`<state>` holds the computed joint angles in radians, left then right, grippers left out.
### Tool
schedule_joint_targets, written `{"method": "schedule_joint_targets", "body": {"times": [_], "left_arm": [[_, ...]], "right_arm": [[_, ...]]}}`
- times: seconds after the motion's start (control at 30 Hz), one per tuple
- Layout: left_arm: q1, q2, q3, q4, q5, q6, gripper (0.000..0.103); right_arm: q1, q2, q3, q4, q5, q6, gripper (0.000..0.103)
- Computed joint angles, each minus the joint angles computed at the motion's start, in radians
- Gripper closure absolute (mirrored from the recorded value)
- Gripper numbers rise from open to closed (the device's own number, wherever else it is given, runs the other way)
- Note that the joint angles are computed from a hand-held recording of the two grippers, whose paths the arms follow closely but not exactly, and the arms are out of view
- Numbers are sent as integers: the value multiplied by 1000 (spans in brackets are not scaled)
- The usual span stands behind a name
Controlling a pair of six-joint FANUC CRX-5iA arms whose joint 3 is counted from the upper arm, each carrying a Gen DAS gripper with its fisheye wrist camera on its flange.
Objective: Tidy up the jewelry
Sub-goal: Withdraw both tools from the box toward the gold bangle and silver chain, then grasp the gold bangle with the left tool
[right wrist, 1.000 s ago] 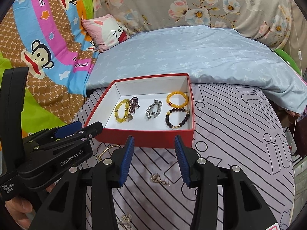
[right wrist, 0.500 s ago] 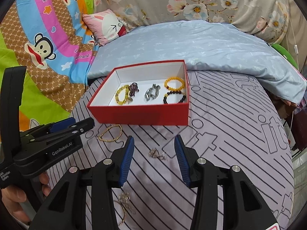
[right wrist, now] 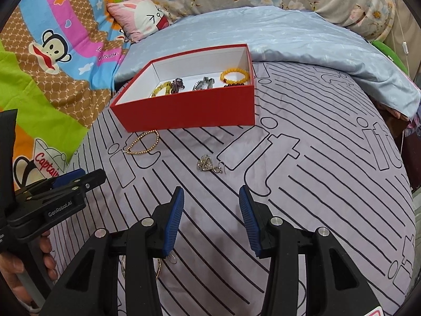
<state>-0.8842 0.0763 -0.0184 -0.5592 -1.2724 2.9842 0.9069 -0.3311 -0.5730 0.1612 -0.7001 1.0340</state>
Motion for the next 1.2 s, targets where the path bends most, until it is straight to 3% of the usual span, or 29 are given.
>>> {"method": "schedule_joint_targets", "body": {"times": [0.4, 0.9, 1.0, 1.03, 1.1, 1.2], "left_arm": [[-17, -17, -43, 41, 36, 12, 55], [-98, 44, -14, 98, 104, -57, 56], [-97, 54, -14, 113, 126, -75, 65], [-92, 56, -21, 128, 143, -84, 74], [-108, 72, -2, 107, 121, -83, 80], [-111, 75, -2, 100, 129, -88, 97]], "right_arm": [[16, -12, -21, -15, -26, 4, 60], [42, -89, -70, -1, -75, -35, 60], [49, -93, -72, 4, -74, -41, 60], [50, -93, -72, 4, -73, -41, 60], [51, -93, -73, 5, -72, -44, 60], [50, -91, -71, 2, -73, -45, 60]]}}
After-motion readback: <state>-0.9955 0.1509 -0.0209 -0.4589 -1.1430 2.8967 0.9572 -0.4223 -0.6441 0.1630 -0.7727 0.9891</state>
